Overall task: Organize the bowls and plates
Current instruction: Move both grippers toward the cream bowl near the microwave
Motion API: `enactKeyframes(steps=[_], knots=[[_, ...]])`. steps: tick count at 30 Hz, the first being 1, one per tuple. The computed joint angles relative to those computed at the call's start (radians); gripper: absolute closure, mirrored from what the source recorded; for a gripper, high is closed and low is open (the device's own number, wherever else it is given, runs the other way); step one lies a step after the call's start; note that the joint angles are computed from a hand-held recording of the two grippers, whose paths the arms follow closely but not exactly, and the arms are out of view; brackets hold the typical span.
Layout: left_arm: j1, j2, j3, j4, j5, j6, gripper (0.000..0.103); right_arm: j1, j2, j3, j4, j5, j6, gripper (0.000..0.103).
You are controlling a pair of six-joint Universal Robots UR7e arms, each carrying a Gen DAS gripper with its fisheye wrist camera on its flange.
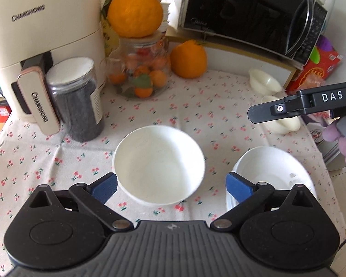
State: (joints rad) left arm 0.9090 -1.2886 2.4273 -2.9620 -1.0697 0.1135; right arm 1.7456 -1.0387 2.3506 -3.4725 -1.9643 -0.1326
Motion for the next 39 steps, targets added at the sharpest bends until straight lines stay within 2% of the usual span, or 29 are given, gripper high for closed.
enactKeyframes(steps=[9, 17, 20, 27, 30, 35, 39], knots=[[-0.065, 0.051, 0.017, -0.083, -0.026, 0.004, 0.001, -0.030, -0.069, 0.056, -0.049, -0.030, 0.000, 0.014], [-0.121, 0.142, 0.020, -0.195, -0.026, 0.024, 0.001, -0.075, -0.163, 0.125, -0.093, -0.031, 0.006, 0.014], [-0.135, 0.165, 0.017, -0.211, -0.036, 0.025, 0.001, -0.103, -0.195, 0.153, -0.127, -0.030, -0.002, 0.008], [-0.171, 0.236, -0.009, -0.248, -0.056, 0.091, 0.000, -0.197, -0.251, 0.185, -0.177, -0.039, 0.011, 0.008], [-0.180, 0.280, -0.031, -0.259, -0.078, 0.129, 0.000, -0.256, -0.263, 0.197, -0.217, 0.001, 0.024, 0.008], [-0.173, 0.368, -0.097, -0.243, -0.126, 0.188, 0.000, -0.377, -0.261, 0.218, -0.294, 0.137, 0.032, 0.008], [-0.162, 0.441, -0.144, -0.263, -0.149, 0.243, 0.000, -0.418, -0.211, 0.214, -0.367, 0.163, -0.004, 0.008]])
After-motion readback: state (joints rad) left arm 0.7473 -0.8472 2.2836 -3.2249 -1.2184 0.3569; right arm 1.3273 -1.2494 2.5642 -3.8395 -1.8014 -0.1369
